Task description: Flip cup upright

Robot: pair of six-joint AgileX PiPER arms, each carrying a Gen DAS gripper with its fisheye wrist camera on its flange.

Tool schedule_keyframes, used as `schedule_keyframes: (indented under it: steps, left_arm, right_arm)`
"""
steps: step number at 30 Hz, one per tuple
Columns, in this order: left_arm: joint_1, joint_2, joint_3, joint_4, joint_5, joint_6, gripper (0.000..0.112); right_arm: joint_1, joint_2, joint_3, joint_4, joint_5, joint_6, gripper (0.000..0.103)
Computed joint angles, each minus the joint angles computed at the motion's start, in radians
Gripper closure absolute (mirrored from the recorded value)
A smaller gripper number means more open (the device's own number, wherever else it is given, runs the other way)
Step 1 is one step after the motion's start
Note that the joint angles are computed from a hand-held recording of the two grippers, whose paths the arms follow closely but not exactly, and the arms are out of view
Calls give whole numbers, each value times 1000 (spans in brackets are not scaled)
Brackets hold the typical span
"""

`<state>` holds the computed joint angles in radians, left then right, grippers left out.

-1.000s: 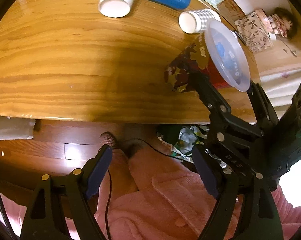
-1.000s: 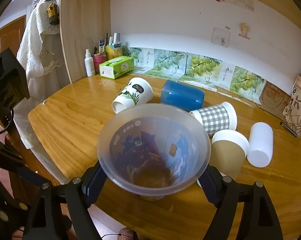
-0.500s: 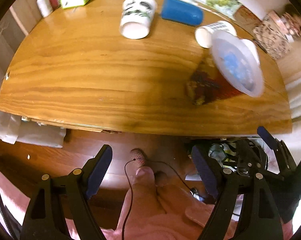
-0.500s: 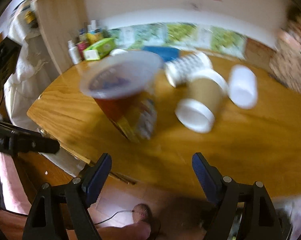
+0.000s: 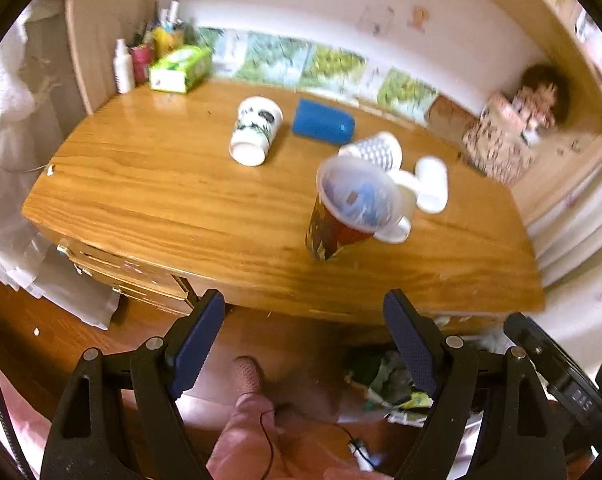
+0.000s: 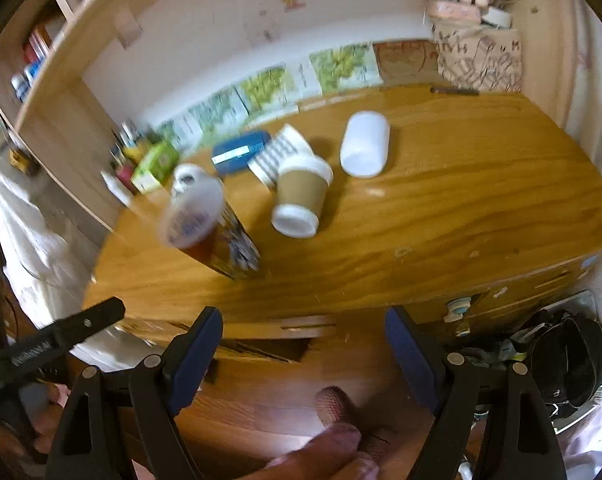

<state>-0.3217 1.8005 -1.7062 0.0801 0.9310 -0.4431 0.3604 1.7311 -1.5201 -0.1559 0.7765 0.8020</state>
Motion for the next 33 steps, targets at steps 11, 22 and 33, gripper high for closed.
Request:
schedule_keyframes:
  steps: [11,22,33]
  left_arm:
    - [-137,-224,188,258,-94,-232,28]
    - [-340,-326,277,604,-84,-497,22]
    - [-491,-356,328,937,-30,-770,10]
  right_arm:
    - [74,-158,-43,-22,80,66,14]
    - [272,-268,30,-318,150,334,14]
    - [382,-368,126,-573,220,545,0]
